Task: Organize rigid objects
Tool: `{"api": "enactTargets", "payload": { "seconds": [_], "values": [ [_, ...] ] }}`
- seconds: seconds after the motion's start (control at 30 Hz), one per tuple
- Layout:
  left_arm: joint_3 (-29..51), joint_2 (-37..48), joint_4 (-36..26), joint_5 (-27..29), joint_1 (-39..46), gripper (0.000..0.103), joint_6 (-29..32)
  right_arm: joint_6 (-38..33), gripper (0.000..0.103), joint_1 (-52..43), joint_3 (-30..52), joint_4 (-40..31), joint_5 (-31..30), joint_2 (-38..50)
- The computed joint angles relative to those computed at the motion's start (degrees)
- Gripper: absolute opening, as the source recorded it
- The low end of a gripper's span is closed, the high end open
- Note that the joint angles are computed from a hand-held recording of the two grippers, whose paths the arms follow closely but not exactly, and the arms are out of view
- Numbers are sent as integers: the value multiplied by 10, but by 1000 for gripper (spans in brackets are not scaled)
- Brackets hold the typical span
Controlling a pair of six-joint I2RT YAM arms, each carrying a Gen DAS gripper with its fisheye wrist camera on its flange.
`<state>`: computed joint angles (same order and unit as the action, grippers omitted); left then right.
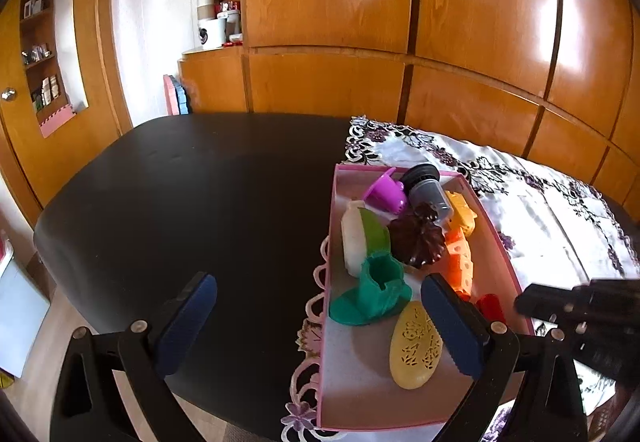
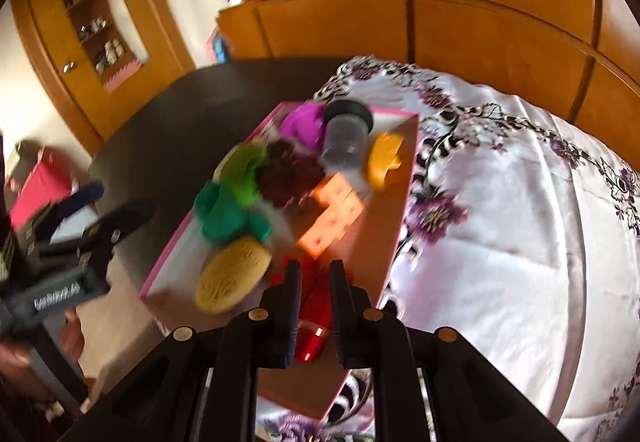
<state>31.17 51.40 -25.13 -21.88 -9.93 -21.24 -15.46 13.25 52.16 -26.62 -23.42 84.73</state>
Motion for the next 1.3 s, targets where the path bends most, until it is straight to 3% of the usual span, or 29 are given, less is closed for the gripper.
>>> {"api": "enactTargets", "payload": {
  "seconds": [0.07,0.23,0.3,1.13,1.3],
  "values": [
    [6,5,-7,-6,-6,103,-6,14,13,5,-8,3,2,1],
    [24,15,-36,-22,-8,103,-40,54,25,33,-23,14,24,-15],
    [25,16,-43,-23,-4,103,-50,65,35,44,-34,24,30,-26],
    [62,21,-94,12,13,103,-75,136,43,60,-49,85,144,-61],
    [74,27,-104,-16,-13,103,-68,149,43,67,-57,103,161,-73]
  ]
}}
